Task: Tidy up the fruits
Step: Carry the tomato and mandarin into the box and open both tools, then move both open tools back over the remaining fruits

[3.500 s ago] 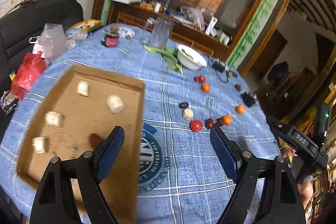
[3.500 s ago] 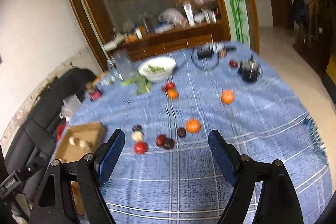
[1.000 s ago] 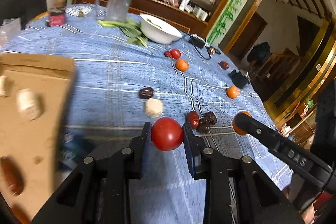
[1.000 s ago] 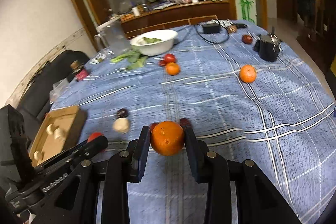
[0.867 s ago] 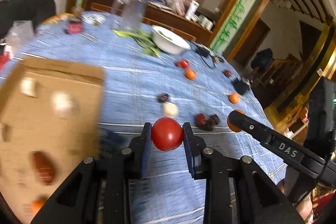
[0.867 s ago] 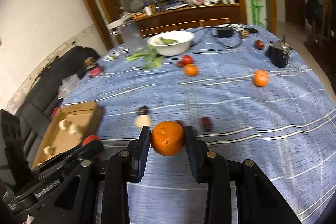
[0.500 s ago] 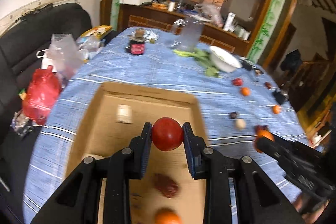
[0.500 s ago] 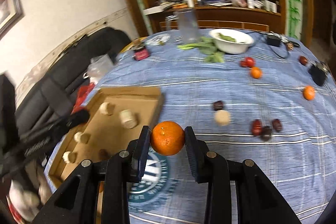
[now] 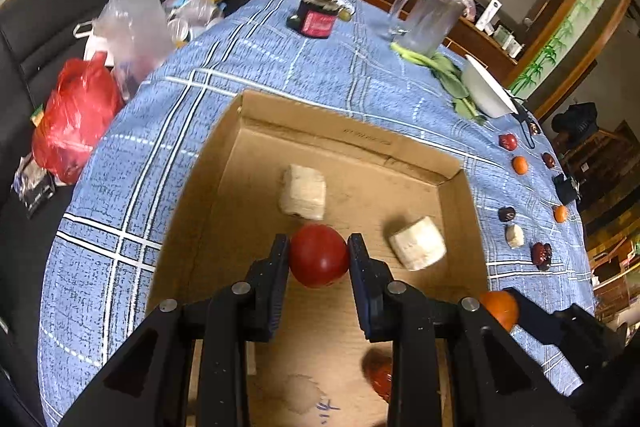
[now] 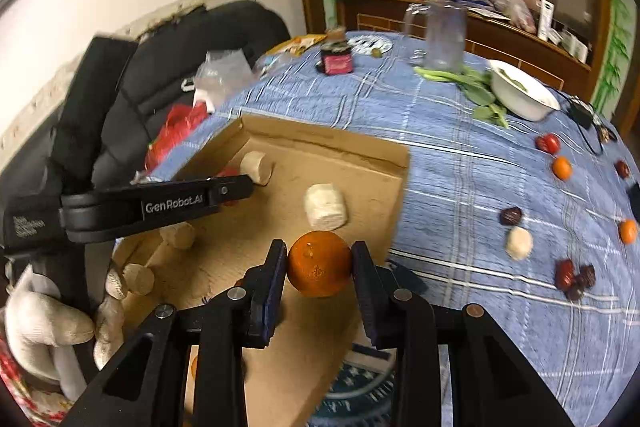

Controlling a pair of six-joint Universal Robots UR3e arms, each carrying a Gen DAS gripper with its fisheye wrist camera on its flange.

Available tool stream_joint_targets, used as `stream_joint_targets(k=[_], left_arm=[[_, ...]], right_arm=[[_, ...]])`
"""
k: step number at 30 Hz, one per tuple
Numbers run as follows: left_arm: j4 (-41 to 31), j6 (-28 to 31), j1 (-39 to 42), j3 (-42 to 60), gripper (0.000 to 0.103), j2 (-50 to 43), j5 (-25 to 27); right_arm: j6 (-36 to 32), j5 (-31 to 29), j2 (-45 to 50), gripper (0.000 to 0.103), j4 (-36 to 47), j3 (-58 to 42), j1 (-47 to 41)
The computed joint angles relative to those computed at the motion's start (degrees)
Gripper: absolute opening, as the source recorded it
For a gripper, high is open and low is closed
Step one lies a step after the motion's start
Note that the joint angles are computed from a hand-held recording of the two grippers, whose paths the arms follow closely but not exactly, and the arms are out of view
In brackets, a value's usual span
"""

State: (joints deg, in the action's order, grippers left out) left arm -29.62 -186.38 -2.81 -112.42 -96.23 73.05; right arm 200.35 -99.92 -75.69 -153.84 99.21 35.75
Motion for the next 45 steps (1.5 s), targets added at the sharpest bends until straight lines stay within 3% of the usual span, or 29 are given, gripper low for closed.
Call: stream_joint_targets(k=[9, 13, 18, 23, 25, 32, 39, 45], left_arm=[[1.3, -0.52, 4.71, -1.82, 0.031, 0.15, -5.0], [2.78, -1.18, 6.07, -3.93, 0.048, 3.14, -7.26], [3.1, -1.82, 7.36, -7.69, 0.056, 10.61, -9.01], [2.79, -2.88, 8.06, -13.24, 0.064, 21.08, -8.77], [2.43, -3.58, 7.43, -15.49, 0.069, 25.3, -8.03], [1.53, -8.7, 1.04, -22.01, 0.071, 35.41, -4.68], [3.22, -14.19, -12.96, -18.81, 0.071, 30.98, 4.24], [4.78, -16.57, -22.84, -14.33, 0.071, 27.23, 12.72]], right_arm=[[-0.29, 2.24, 5.76, 0.037, 1.01, -3.73, -1.19], [0.41, 4.13, 5.55, 0.037, 0.17, -2.79, -2.28], [2.22, 5.36, 1.47, 0.038, -2.82, 2.05, -2.64], [5.07, 1.77, -8.82, 0.052, -7.62, 12.84, -1.53], [6.76, 0.52, -13.39, 0.057, -8.93, 17.37, -1.58], [12.59, 1.56, -33.9, 0.057, -6.96, 33.72, -6.96], [15.28, -3.08, -49.1, 0.057, 0.76, 40.34, -6.75], [14.34, -1.32, -59.49, 0.062, 6.63, 43.04, -10.31]])
